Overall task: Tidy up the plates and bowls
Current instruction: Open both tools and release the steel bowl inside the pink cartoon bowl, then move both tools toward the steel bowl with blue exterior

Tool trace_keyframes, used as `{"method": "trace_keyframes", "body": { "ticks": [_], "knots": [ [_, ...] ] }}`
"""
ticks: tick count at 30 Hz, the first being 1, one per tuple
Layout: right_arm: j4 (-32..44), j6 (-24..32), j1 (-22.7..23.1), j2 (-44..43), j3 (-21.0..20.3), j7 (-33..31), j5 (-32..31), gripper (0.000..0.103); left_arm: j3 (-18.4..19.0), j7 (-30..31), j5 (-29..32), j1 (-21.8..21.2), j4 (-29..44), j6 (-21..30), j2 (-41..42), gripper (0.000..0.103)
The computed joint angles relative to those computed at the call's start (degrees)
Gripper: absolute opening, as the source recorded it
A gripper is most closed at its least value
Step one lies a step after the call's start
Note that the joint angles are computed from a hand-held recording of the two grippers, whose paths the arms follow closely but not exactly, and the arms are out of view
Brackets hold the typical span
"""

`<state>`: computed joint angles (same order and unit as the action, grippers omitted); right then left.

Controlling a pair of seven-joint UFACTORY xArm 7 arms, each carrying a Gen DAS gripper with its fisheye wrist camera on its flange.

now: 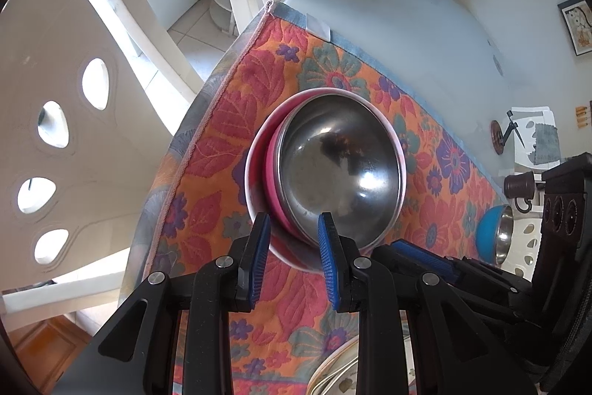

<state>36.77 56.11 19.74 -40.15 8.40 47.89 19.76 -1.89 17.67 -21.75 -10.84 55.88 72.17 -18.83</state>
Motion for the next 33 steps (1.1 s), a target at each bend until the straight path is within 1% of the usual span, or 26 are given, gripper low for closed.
{"method": "trace_keyframes", "body": {
  "ticks": [12, 17, 22, 27, 33],
  "knots": [
    [0.34, 4.22, -0.40, -4.83, 2.34, 6.15, -1.82, 0.022, 0.88, 2.01, -0.01, 0.00, -1.36, 2.77, -3.94, 0.024],
    [0.74, 6.00, -0.34, -7.01, 3.82, 10.10, -2.53, 0.022, 1.53, 3.84, -0.07, 0.10, -1.68, 4.47, -5.71, 0.024],
    [1.47, 8.57, -0.17, -10.01, 5.79, 15.65, -3.04, 0.022, 1.93, 5.62, -0.64, -0.08, -1.55, 6.68, -7.30, 0.024],
    [2.98, 13.41, -0.14, -13.75, 7.45, 20.86, -4.43, 0.022, 1.93, 6.80, -1.40, -0.48, -1.44, 8.38, -9.34, 0.025],
    [2.39, 18.03, -0.49, -19.36, 7.35, 24.08, -4.98, 0.024, 0.82, 5.70, -2.03, -1.52, -1.78, 9.20, -11.25, 0.025]
  ]
}}
